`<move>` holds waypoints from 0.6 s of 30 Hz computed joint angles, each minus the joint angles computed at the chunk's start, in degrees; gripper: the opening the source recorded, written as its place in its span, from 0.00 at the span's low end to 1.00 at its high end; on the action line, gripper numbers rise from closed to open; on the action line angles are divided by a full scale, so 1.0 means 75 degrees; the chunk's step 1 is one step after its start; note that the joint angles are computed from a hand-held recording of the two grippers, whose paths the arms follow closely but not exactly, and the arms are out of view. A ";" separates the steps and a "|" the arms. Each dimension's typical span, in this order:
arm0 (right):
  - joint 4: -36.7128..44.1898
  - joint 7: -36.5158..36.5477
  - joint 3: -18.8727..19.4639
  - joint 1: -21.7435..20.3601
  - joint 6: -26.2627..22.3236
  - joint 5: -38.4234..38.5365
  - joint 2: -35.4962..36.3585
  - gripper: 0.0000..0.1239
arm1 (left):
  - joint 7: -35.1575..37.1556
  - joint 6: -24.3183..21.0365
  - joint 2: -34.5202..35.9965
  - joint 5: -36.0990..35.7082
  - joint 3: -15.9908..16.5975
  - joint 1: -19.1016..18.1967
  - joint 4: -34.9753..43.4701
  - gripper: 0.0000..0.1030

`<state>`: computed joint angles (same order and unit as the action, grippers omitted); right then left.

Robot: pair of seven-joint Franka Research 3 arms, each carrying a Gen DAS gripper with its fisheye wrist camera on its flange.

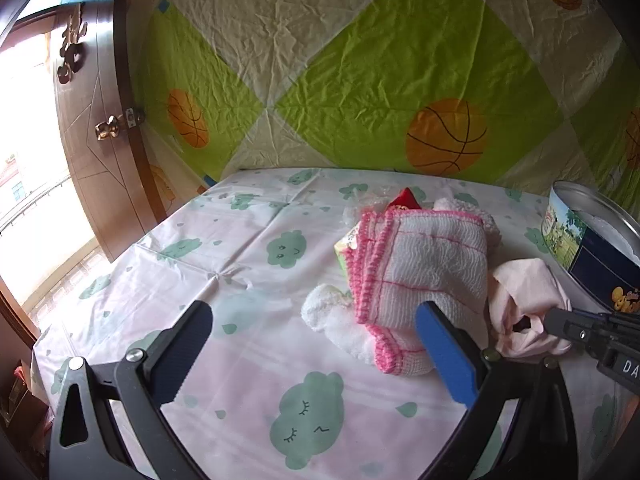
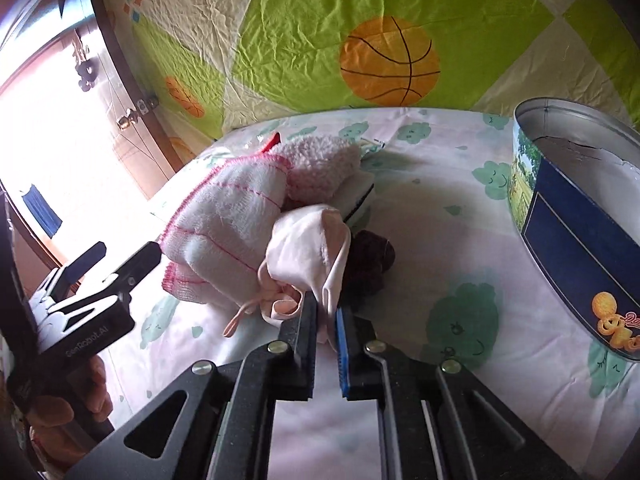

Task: Organize soft objects
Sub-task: 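Grasp the light pink cloth with the right tool and lift it, then grasp the white pink-trimmed towel with the left tool and lift it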

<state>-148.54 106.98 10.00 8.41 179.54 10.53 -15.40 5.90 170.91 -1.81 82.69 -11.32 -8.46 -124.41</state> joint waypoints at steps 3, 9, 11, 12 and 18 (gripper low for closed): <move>-0.0376 -0.0292 -0.0117 0.0198 0.0815 0.0175 -0.0438 0.06 | 0.0221 0.0300 0.0070 -0.0217 0.0005 -0.0016 0.0061 1.00; -0.1078 -0.0718 0.2563 -0.2269 0.2290 0.1017 -0.1628 0.06 | 0.1599 0.0304 0.0424 -0.1554 -0.0089 -0.0254 0.0326 1.00; -0.1211 -0.0904 0.3157 -0.2806 0.2545 0.1430 -0.1957 0.06 | 0.2229 0.0017 0.0634 -0.2140 -0.0134 -0.0411 0.0489 1.00; -0.1248 -0.0994 0.3367 -0.3007 0.2633 0.1620 -0.2075 0.06 | 0.2661 -0.0113 0.0757 -0.2544 -0.0155 -0.0486 0.0574 1.00; -0.1397 -0.1542 0.3907 -0.3520 0.3130 0.2498 -0.2391 0.06 | 0.4963 -0.0713 0.1340 -0.4880 -0.0231 -0.0815 0.0981 0.70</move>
<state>-159.01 95.41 39.31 -17.99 203.02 29.27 -33.33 43.12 165.56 8.24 46.09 -13.06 -14.57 -117.05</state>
